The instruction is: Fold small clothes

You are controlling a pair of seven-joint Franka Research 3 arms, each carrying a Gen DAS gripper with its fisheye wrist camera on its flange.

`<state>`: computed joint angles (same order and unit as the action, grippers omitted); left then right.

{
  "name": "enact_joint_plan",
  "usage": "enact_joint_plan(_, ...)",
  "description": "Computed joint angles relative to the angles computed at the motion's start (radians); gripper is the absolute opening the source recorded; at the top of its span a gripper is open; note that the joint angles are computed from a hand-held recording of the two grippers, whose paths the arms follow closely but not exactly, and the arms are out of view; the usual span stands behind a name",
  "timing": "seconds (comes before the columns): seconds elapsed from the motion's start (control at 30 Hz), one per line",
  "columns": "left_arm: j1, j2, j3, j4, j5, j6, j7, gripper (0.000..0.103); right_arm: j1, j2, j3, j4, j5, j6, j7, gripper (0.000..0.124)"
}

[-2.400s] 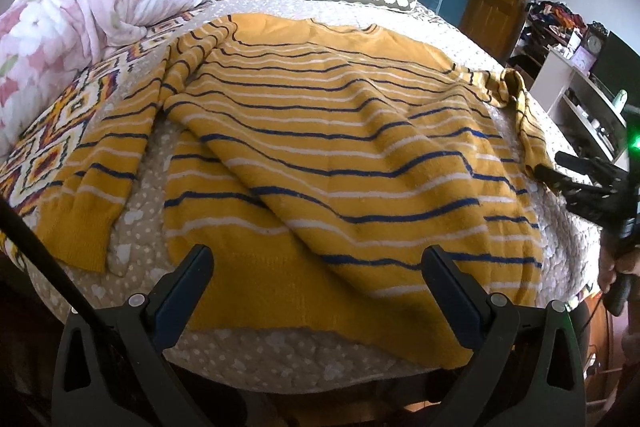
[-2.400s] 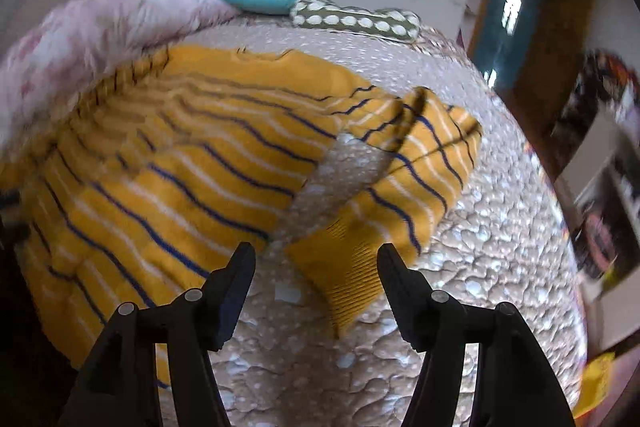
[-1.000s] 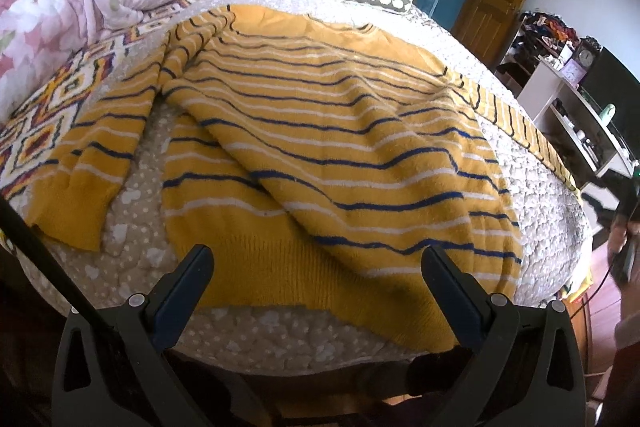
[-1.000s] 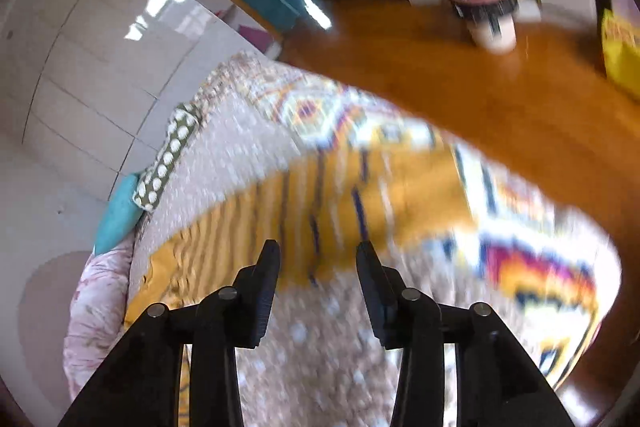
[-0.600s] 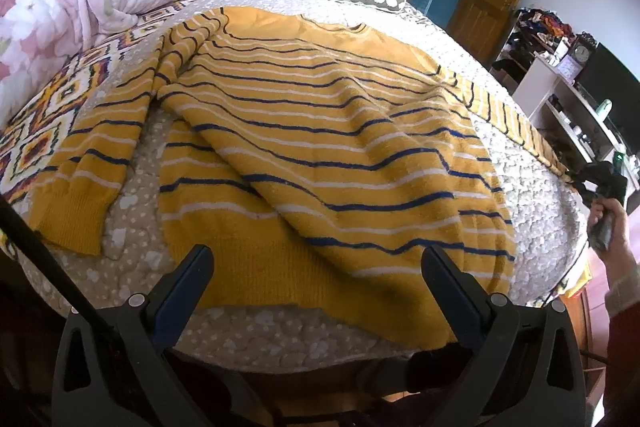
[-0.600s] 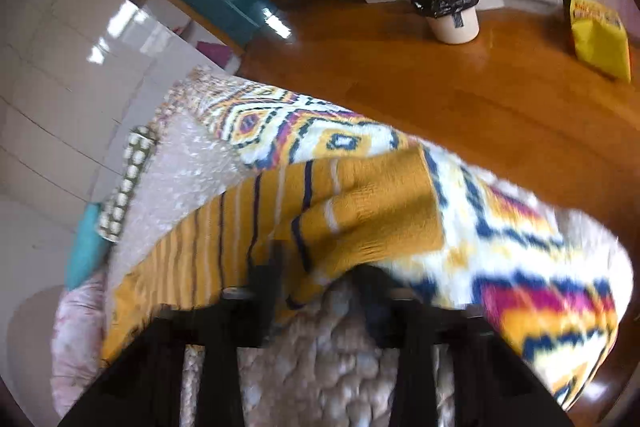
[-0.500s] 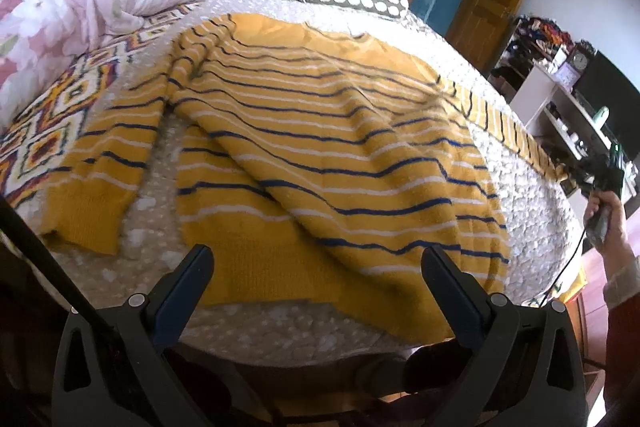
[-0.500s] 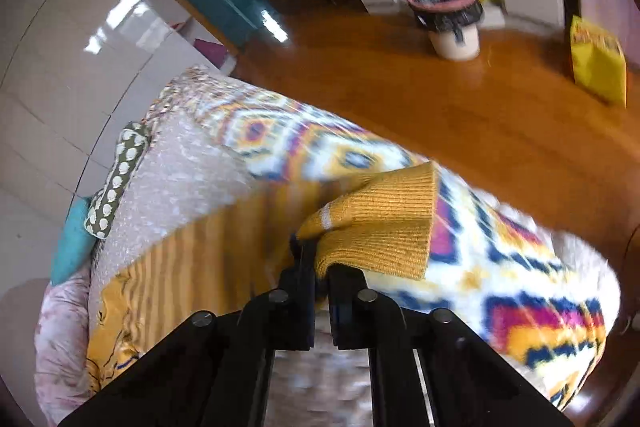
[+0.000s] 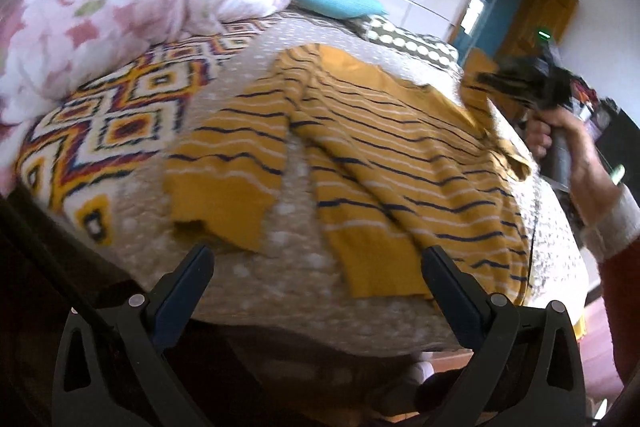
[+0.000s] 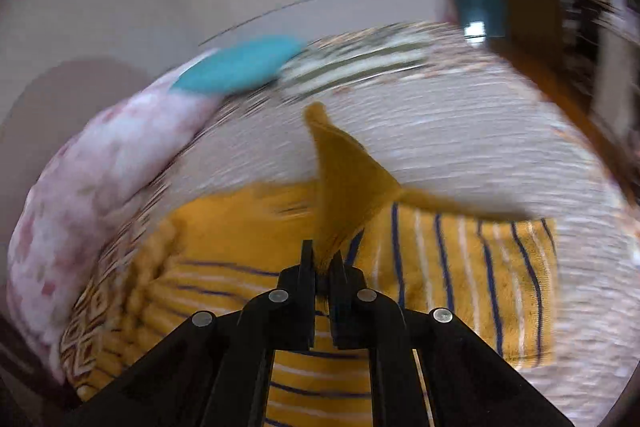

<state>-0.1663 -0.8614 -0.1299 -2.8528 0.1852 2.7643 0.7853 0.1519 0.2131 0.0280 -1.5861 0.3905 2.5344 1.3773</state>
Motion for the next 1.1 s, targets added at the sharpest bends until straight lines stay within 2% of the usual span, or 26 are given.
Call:
enact_joint_plan(0.13, 0.026, -0.058, 0.003, -0.037, 0.015, -0.017, -0.001, 0.103, 0.084, 0.147, 0.047, 0.142, -0.040, -0.066, 0.031, 0.006)
enact_joint_plan(0.2, 0.033, -0.096, 0.013, -0.060, 0.020, -0.017, 0.004, 0.103, 0.139, 0.238, 0.044, 0.231, -0.110, -0.105, 0.062, 0.006)
enact_joint_plan(0.37, 0.055, -0.154, 0.019, -0.096, 0.023, -0.014, 0.003, 0.103, 0.206, 0.349, 0.034, 0.321, -0.191, -0.174, 0.096, 0.009)
enact_joint_plan(0.5, 0.082, -0.182, 0.025, -0.111, 0.021, -0.022, -0.008, 0.103, 0.201, 0.366, 0.058, 0.347, -0.169, -0.185, 0.070, 0.023)
enact_joint_plan(0.57, 0.103, -0.209, 0.030, -0.121, 0.019, -0.042, -0.018, 0.103, 0.177, 0.353, 0.093, 0.348, -0.118, -0.206, 0.006, 0.024)
enact_joint_plan(0.63, 0.126, -0.239, 0.036, -0.133, 0.019, -0.060, -0.026, 0.103, 0.163, 0.325, 0.118, 0.321, -0.061, -0.213, -0.053, 0.024)
enact_joint_plan(0.73, 0.181, -0.298, 0.032, -0.151, 0.030, -0.113, -0.046, 0.103, 0.150, 0.227, 0.143, 0.201, 0.013, -0.213, -0.137, 0.025)
enact_joint_plan(0.87, 0.228, -0.345, 0.048, -0.168, 0.040, -0.163, -0.064, 0.103, 0.144, 0.049, 0.165, -0.020, 0.129, -0.255, -0.338, 0.035)
enact_joint_plan(0.97, 0.235, -0.355, 0.072, -0.173, 0.032, -0.167, -0.062, 0.103, 0.161, -0.042, 0.155, -0.139, 0.200, -0.290, -0.423, 0.039)
enact_joint_plan(1.1, 0.236, -0.360, 0.070, -0.172, 0.029, -0.164, -0.059, 0.103, 0.191, -0.091, 0.135, -0.222, 0.257, -0.321, -0.450, 0.046)
